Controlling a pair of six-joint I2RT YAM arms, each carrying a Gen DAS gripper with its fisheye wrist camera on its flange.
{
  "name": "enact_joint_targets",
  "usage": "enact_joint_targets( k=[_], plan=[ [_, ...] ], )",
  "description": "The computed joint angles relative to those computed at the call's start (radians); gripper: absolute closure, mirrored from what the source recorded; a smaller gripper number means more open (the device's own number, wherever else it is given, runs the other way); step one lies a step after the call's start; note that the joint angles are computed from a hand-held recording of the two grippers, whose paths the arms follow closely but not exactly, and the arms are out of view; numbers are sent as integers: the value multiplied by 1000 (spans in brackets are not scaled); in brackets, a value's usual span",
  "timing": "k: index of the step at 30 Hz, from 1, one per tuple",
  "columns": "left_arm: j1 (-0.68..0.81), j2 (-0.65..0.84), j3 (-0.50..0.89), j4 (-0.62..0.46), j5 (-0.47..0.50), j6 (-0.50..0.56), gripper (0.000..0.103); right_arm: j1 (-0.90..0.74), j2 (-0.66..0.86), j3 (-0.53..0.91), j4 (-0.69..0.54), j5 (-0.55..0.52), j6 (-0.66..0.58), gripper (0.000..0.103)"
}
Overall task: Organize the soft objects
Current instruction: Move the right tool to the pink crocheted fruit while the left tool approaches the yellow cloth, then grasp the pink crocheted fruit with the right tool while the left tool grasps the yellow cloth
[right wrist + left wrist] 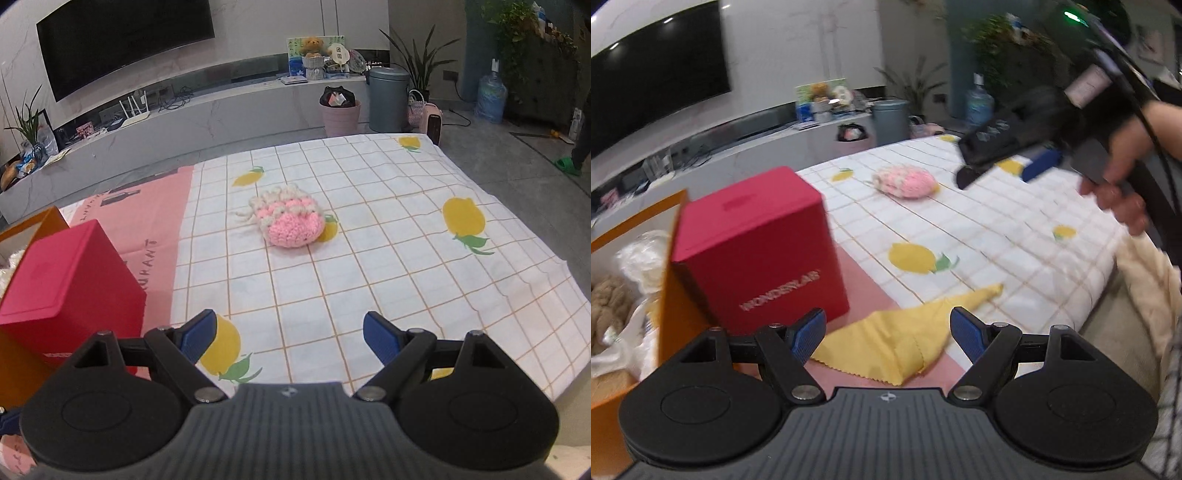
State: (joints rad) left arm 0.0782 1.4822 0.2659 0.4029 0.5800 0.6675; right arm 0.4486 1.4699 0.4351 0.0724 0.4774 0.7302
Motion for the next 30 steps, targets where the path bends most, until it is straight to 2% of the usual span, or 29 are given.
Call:
enact_joint_targets(
  k=[3,12,15,17,23,30],
  plan=[
    [-1,67,25,-22,33,54,13,-6,77,4,63,-3,-22,18],
    [-107,225,58,94,-64,-13,13,-100,278,21,267,-78,-86,18],
    [-122,271,68,121,-79,-30,13,-131,352,51,319,-85,-95,11],
    [-114,304,66,159,-63,-48,10,-150,405,78,367,-82,-117,11],
    [-89,336,79,175,-18,-48,4,-198,560,182,525,-73,-255,8],
    [-84,368,65,248,-2,-67,0,-266,712,381,482,-86,-394,8]
  ],
)
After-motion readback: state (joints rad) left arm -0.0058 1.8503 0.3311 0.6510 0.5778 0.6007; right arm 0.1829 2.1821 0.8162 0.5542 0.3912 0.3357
